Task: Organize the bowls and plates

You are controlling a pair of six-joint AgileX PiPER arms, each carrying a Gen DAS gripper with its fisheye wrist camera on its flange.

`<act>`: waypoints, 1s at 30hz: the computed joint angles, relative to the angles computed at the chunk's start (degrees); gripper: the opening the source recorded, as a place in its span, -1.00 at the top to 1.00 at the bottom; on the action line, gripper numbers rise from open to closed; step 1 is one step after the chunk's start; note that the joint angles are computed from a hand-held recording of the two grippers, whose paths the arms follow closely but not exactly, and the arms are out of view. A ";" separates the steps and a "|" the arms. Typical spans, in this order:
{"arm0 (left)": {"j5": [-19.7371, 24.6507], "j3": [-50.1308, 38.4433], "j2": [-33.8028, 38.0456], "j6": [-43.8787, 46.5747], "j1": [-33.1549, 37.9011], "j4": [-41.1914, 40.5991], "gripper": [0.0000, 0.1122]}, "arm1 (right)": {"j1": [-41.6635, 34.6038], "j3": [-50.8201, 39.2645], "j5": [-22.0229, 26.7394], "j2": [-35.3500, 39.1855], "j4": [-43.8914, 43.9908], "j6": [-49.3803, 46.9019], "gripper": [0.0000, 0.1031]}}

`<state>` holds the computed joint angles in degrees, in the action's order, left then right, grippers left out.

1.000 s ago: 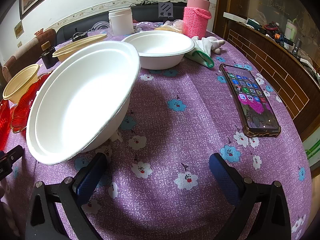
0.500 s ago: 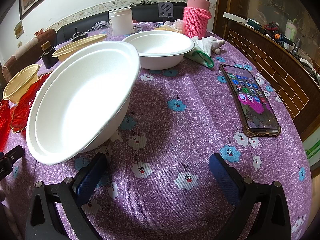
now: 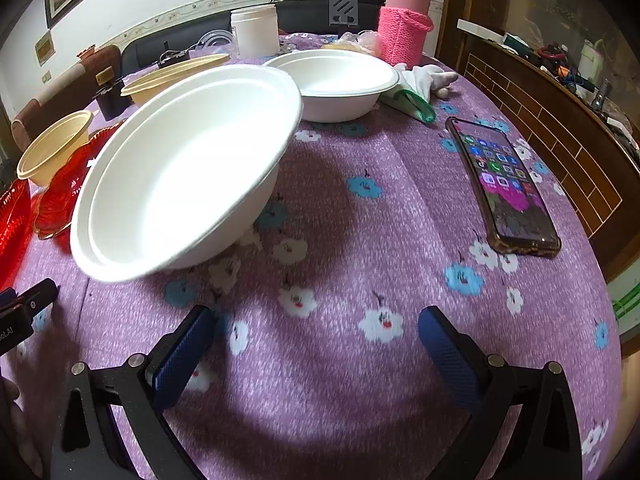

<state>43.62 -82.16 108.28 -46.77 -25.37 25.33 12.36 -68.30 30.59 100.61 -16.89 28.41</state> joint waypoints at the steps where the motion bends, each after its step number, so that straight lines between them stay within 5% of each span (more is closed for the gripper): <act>1: -0.37 0.80 -0.86 2.41 0.20 -1.96 -0.84 | -0.02 0.01 0.28 -0.10 0.38 -0.21 -0.98; 5: -6.93 8.31 -8.84 12.53 3.60 -15.40 -0.84 | 0.68 1.53 1.31 -1.68 0.05 1.67 -0.98; 9: -9.69 16.18 -19.72 9.13 4.82 -11.73 -0.84 | 1.87 5.74 -1.46 -6.65 3.33 -0.31 -0.97; 13: -9.03 21.42 -30.93 7.37 8.56 -5.73 -0.84 | 9.91 9.92 -5.41 -14.51 -16.32 17.18 -0.97; 17: -8.23 22.57 -37.33 22.77 19.83 -15.98 -0.84 | 17.45 9.92 -10.01 -20.46 -28.33 26.71 -0.98; 20: -8.72 22.10 -38.43 38.80 31.75 -28.58 -0.84 | 21.04 2.94 -10.41 -15.68 -15.34 13.67 -0.98; 23: -7.90 19.54 -35.36 41.79 37.80 -27.49 -0.84 | 23.24 -8.18 -5.53 -6.69 1.85 -3.08 -0.98; 26: -5.87 13.65 -28.69 50.44 43.62 -35.09 -0.84 | 24.08 -18.17 -1.77 1.81 11.87 -11.43 -0.97; 30: -1.28 4.65 -18.90 52.74 45.30 -37.73 -0.84 | 22.63 -30.26 4.32 11.99 29.24 -21.67 -0.62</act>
